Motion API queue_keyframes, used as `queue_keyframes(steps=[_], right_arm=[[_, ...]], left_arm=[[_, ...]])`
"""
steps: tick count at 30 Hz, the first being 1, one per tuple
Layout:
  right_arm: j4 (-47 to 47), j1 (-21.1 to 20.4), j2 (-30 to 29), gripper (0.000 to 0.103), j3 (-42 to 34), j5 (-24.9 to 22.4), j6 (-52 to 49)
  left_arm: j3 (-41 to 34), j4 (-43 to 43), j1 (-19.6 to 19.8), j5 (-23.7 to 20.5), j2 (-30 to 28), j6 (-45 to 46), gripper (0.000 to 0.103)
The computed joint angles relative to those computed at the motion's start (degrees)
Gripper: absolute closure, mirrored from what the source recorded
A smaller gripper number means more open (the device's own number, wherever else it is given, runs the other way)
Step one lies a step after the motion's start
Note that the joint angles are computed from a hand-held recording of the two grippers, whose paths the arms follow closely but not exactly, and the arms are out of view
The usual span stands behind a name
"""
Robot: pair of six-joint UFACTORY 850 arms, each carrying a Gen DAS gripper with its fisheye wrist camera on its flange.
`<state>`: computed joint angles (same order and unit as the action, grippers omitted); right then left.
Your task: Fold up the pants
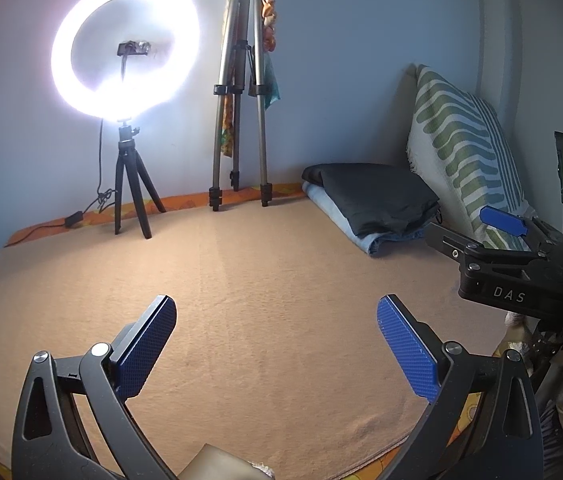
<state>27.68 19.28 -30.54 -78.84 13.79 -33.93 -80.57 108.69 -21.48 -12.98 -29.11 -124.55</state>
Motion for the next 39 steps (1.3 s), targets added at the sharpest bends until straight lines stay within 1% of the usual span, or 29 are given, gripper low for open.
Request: queue_keyframes(steps=[6,11,15,25,33,39], right_arm=[[-1.5,0.0,0.1,0.0,0.2,0.3,1.5],[-8.3,-0.1,1.1,0.0,1.6,2.6,9.0],[-8.2,0.2,1.6,0.0,2.2,4.0,9.0],[-8.2,0.2,1.6,0.0,2.2,3.7,9.0],[-7.7,0.1,1.7,0.0,2.5,3.6,8.6],[-6.9,-0.3,1.1,0.0,1.9,1.7,8.6]], left_arm=[[0.4,2.7,-0.1,-0.2,0.3,-2.7,0.002],[1.0,6.6,-0.2,-1.4,0.8,-6.8,0.002],[1.2,8.1,-0.3,-1.6,1.0,-8.2,0.002],[1.2,9.5,-0.5,-1.8,1.0,-9.2,0.002],[1.0,8.0,-0.7,-1.5,0.9,-7.8,0.002],[0.8,7.2,-0.7,-1.0,0.7,-7.1,0.002]])
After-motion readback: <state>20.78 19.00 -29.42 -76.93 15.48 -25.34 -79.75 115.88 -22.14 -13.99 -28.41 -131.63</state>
